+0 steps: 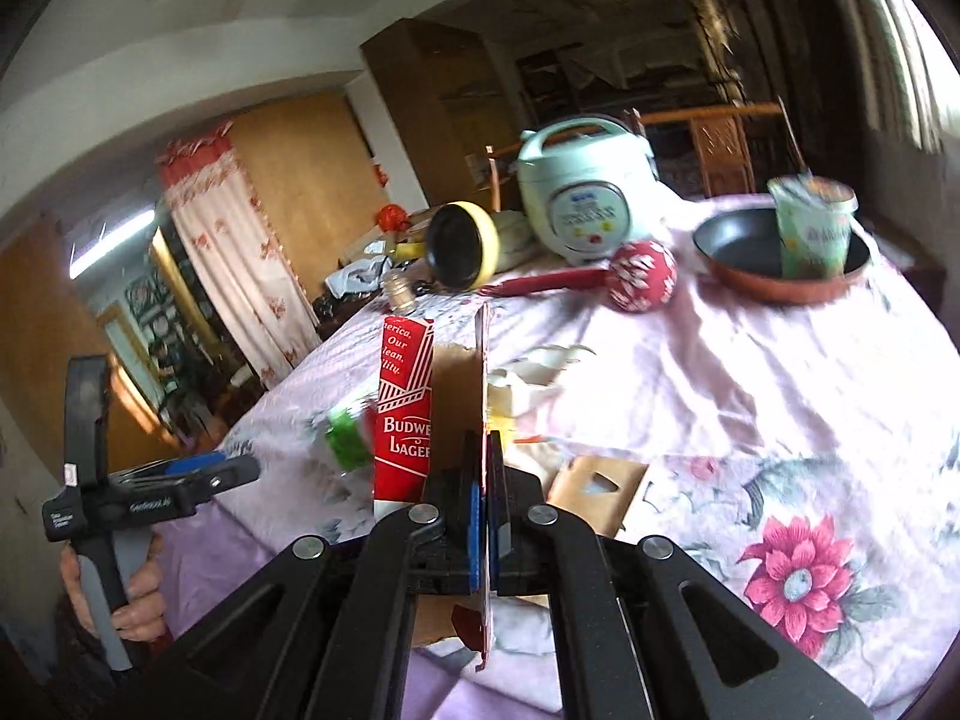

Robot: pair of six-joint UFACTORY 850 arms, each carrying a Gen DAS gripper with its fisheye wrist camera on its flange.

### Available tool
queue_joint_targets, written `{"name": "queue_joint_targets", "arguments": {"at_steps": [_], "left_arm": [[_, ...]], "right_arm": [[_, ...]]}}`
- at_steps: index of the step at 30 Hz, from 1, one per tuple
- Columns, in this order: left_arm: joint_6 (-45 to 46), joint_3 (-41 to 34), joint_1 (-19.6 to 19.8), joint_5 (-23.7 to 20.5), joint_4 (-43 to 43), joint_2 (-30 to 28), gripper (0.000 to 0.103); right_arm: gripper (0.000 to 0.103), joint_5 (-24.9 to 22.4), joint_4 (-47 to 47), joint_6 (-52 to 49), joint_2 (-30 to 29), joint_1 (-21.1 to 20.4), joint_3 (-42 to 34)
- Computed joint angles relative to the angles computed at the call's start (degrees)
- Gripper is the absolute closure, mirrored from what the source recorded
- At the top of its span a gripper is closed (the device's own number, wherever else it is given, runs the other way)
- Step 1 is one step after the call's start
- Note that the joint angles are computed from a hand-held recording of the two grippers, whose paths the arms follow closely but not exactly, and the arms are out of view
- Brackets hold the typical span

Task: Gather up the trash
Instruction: 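Grasp the red-and-silver snack wrapper with the left tool while the right tool holds the carton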

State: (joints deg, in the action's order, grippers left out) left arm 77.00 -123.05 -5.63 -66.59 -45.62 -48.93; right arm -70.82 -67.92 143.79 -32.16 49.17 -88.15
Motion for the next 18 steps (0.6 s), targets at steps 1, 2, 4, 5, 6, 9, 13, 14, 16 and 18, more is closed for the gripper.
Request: {"name": "queue_joint_targets", "arguments": {"at_steps": [1,2,4,5,6,9,13,14,16,18], "left_arm": [[-0.67,0.24,-1.19,0.49,0.34,0.24,0.015],[-1.69,0.31,-2.23,1.25,0.59,0.36,0.015],[-4.24,-0.6,-3.8,1.72,1.01,-0.1,0.016],[-5.0,-1.07,-4.13,0.79,0.95,-0.32,0.016],[-4.98,-0.86,-4.37,-0.66,0.41,-0.12,0.016],[0.83,5.52,-4.99,-0.14,-2.12,3.99,0.016],[9.55,16.84,-7.37,7.57,-3.98,10.67,0.015],[11.17,19.61,-8.48,10.62,-4.09,12.08,0.015],[11.95,22.91,-10.31,16.15,-3.61,13.47,0.014],[10.33,23.07,-10.93,17.16,-1.86,13.04,0.015]], "right_arm": [[0.099,0.34,-0.58,1.74,0.75,-0.03,1.57],[0.099,0.65,-1.32,3.9,1.61,-0.01,3.4],[0.098,1.37,-2.33,7.27,2.61,0.0,5.87],[0.098,1.83,-2.73,8.66,3.1,-0.01,6.92],[0.098,1.97,-2.89,9.53,3.34,0.14,7.39],[0.097,2.06,-3.94,12.38,4.33,0.36,9.23],[0.097,0.61,-3.66,14.03,4.54,1.04,9.8],[0.097,0.37,-3.58,14.4,4.64,1.09,10.03],[0.097,-0.25,-2.84,14.66,4.68,1.12,10.17],[0.097,0.02,-2.64,15.26,4.64,1.24,10.15]]}}
